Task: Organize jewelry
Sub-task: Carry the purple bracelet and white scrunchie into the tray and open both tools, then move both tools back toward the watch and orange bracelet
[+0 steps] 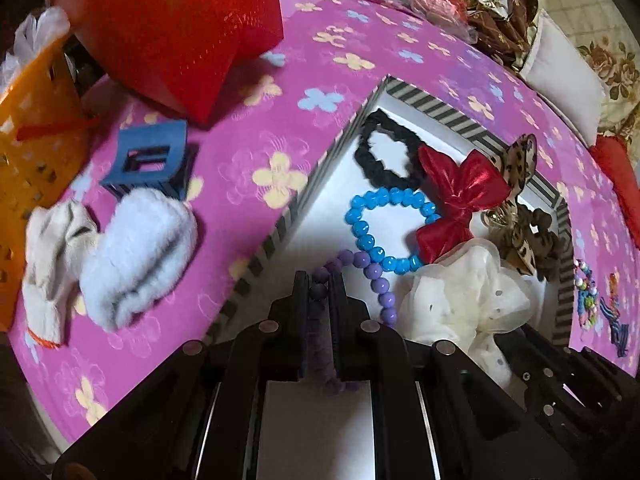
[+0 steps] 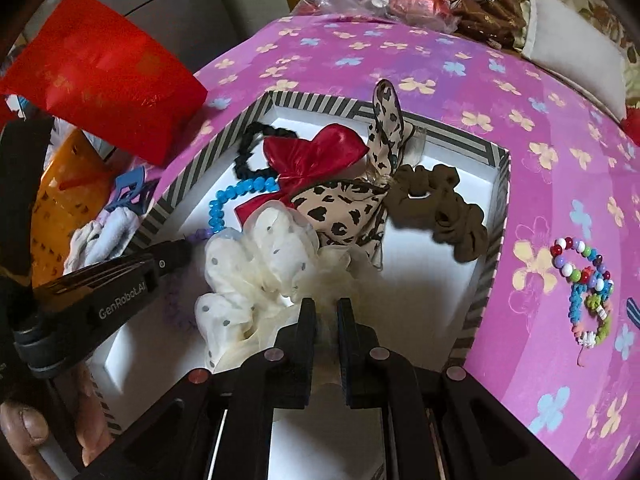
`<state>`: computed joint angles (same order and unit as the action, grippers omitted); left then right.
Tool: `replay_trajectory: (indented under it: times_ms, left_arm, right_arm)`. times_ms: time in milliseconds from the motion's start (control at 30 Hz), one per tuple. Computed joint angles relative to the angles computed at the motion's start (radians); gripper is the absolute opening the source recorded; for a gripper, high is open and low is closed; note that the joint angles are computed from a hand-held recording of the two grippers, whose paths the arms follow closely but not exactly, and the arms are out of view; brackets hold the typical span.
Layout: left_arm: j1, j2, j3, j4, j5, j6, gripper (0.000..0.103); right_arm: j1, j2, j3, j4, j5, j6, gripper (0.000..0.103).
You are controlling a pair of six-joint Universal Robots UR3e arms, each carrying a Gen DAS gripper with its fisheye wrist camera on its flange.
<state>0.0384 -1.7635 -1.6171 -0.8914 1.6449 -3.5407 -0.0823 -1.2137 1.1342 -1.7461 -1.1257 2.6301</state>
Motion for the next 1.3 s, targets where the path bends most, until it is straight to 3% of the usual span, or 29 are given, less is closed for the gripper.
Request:
replay_trajectory:
  times_ms: [133,200,233,300,533,833,1033,1300]
  left_arm:
    - [-0.007,0.041,-0.019,0.007,-0.010,0.031,0.013]
    - [-0.028,0.063,-0.034,0.030,0.025,0.033,0.026]
    - [-0.042,0.076,-0.044,0.048,0.046,0.033,0.030]
    - [-0.061,0.102,-0.069,0.086,0.079,0.031,0.040]
    - [-0.117,0.141,-0.111,0.178,0.203,-0.006,0.041]
    - [-0.251,0.152,-0.091,0.234,0.288,-0.048,0.041]
    - [-0.415,0.076,0.015,0.217,0.333,-0.050,0.041]
    - [-0.570,-0.107,0.233,0.131,0.271,-0.051,0.042]
  right_arm:
    - [-0.040,-0.031,0.030,0.036,0.057,-0.017,0.023]
    - [-0.055,-0.072,0.089,0.000,0.070,-0.017,0.041]
    - [-0.062,-0.089,0.112,-0.015,0.075,-0.014,0.042]
    - [-0.080,-0.119,0.136,-0.013,0.093,-0.022,0.043]
    - [-0.218,-0.313,0.271,0.030,0.184,-0.134,0.043]
    - [-0.703,-0.513,0.428,0.251,0.229,-0.466,0.043]
    - [-0.944,-0.407,0.406,0.154,0.160,-0.504,0.043]
    - [-0.979,-0.144,0.186,-0.014,0.117,-0.387,0.042]
